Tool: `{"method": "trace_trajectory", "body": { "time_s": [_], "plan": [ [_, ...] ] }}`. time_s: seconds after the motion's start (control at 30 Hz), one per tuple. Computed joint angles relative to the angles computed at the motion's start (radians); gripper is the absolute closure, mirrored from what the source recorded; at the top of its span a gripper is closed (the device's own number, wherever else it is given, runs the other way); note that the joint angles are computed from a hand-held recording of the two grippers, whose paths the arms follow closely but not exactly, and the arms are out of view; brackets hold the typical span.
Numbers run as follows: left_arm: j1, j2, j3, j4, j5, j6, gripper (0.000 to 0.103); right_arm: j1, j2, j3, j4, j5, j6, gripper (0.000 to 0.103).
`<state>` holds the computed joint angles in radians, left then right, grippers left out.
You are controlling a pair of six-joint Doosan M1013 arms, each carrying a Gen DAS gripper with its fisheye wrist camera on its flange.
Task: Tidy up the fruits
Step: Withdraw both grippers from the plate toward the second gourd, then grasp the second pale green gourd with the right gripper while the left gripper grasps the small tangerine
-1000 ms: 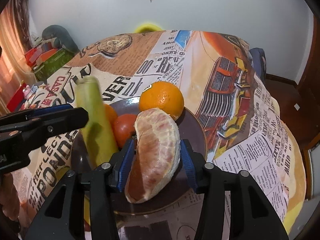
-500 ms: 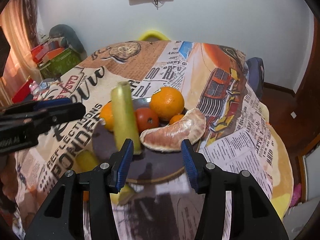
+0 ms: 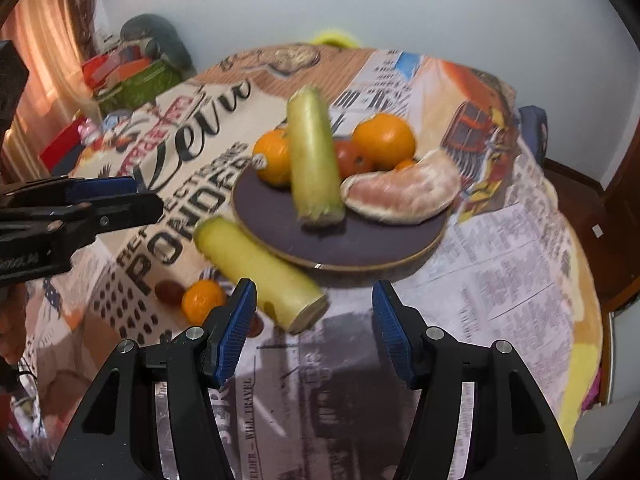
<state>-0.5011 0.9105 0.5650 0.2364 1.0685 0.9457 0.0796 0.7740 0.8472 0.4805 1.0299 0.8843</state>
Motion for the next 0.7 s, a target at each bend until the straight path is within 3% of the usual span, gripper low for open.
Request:
{"method": "trace_trajectory", "body": {
  "time_s": [0.5, 0.7],
  "plan": [
    [-0.002, 0.001, 0.04, -0.075, -0.001, 0.053, 0.05, 0.012, 0.057, -0.068, 0.017, 0.111, -0.01, 0.046],
    [-0.001, -0.009, 0.061, -0.104, -0.018, 0.063, 0.05, -0.004, 0.041, -0.038, 0.079, 0.114, -0.05, 0.058]
  ]
}}
